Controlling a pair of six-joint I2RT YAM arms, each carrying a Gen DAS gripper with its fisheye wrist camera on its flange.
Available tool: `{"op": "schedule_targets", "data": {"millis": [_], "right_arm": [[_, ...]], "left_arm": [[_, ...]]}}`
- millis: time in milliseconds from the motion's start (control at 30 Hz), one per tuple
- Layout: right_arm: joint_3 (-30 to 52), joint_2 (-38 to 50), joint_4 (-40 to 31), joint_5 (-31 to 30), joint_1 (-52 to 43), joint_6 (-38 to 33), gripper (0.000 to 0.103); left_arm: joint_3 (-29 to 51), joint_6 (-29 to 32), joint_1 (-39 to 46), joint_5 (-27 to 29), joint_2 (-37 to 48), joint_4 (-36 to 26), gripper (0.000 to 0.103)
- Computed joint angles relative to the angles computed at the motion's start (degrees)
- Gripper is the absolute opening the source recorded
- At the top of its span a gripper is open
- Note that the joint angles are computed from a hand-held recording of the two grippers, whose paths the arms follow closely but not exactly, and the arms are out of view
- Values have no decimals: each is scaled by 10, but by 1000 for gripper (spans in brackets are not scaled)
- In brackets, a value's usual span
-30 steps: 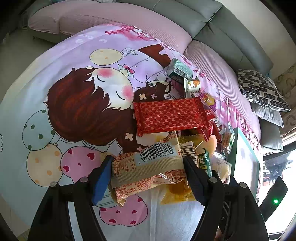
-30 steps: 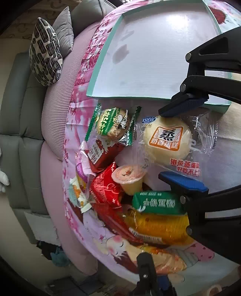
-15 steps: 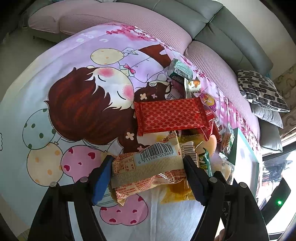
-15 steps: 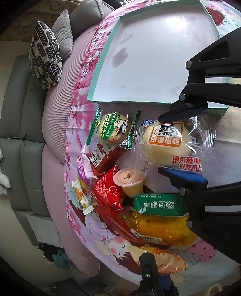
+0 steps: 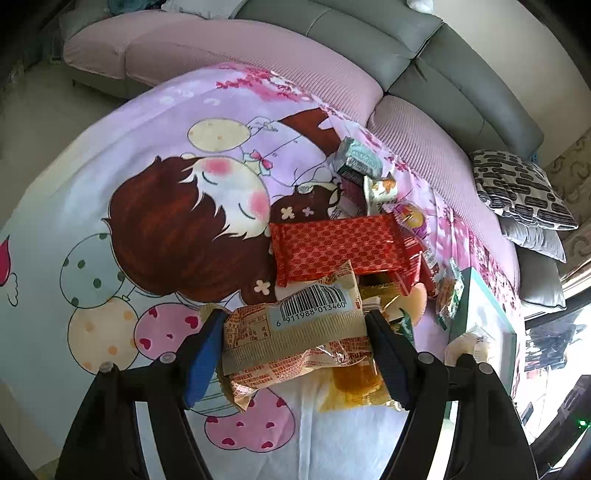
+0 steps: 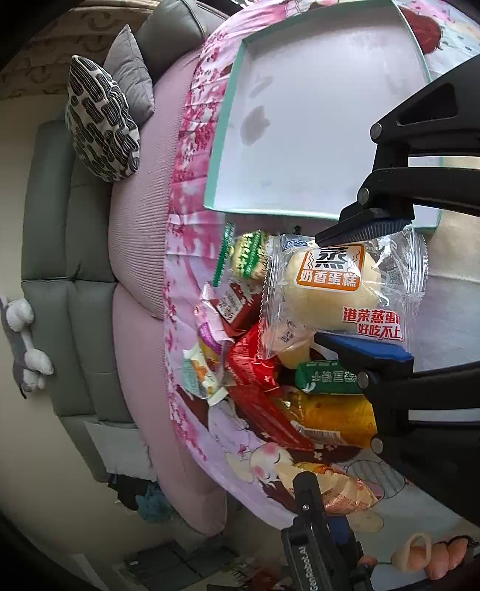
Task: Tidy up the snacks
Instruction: 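Lift the bread pack with the left tool while the right tool lifts the bun pack, then lower the bread pack into the tray with the left tool while the right tool releases the bun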
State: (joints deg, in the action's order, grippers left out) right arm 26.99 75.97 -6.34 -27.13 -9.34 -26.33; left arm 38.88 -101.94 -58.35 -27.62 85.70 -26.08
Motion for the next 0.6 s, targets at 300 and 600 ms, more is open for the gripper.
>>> {"op": "schedule_targets", "data": {"millis": [300, 600], "right_arm": [[73, 5, -37, -6, -63, 7, 48], [213, 129, -60, 10, -132, 49, 48]], "left_arm": [[99, 72, 15, 0, 40, -41, 77], [292, 222, 37, 6, 142, -78, 77]]}}
